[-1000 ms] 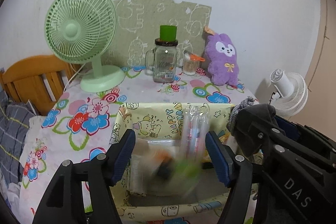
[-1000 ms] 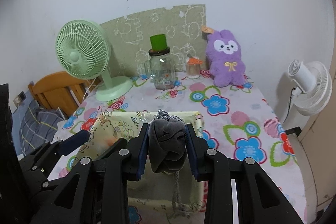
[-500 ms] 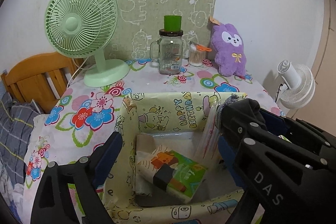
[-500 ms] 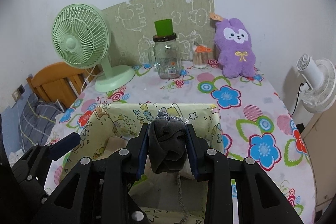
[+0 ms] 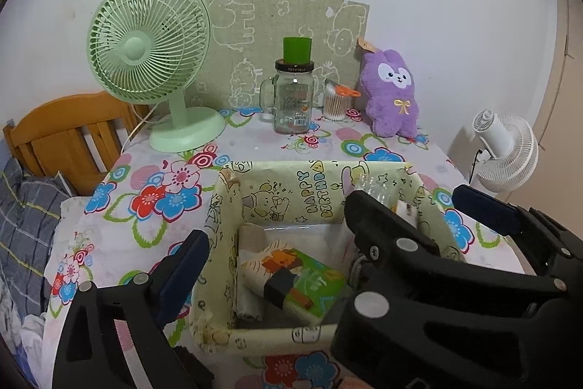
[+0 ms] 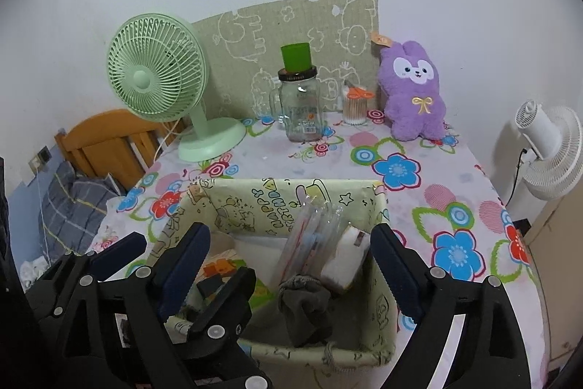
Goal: Organize soft objects
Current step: 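Open the left tool to drop the tissue pack while the right tool releases the hat into the box, then withdraw both open tools from the box toward the black cloth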
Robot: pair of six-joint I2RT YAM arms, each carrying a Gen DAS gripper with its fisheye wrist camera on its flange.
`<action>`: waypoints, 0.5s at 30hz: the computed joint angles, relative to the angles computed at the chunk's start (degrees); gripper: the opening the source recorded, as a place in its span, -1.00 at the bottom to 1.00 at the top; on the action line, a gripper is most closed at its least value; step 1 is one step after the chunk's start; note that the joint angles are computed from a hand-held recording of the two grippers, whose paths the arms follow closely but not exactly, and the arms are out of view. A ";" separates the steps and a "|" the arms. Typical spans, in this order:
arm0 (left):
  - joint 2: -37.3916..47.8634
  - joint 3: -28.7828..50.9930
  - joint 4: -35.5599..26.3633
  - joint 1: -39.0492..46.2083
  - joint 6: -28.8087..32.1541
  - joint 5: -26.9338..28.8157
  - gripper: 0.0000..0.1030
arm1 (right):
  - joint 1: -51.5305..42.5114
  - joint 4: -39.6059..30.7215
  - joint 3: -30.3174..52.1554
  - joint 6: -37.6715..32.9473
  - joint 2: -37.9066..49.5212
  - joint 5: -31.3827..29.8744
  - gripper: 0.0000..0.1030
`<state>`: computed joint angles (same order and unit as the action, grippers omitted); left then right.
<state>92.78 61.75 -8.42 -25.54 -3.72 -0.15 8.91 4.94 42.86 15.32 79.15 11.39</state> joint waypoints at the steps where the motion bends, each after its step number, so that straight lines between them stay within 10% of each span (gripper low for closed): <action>1: -0.48 -0.21 -0.13 -0.17 -0.08 -0.43 0.91 | 0.39 -0.42 -0.34 0.23 -0.84 0.72 0.79; 15: -11.43 -6.90 -0.31 -1.99 -0.48 -2.35 0.99 | 5.65 -4.72 -6.03 1.89 -14.06 7.74 0.89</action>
<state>81.35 54.86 -8.73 -27.53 -4.20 -2.50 14.56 0.23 36.83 17.21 65.08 19.13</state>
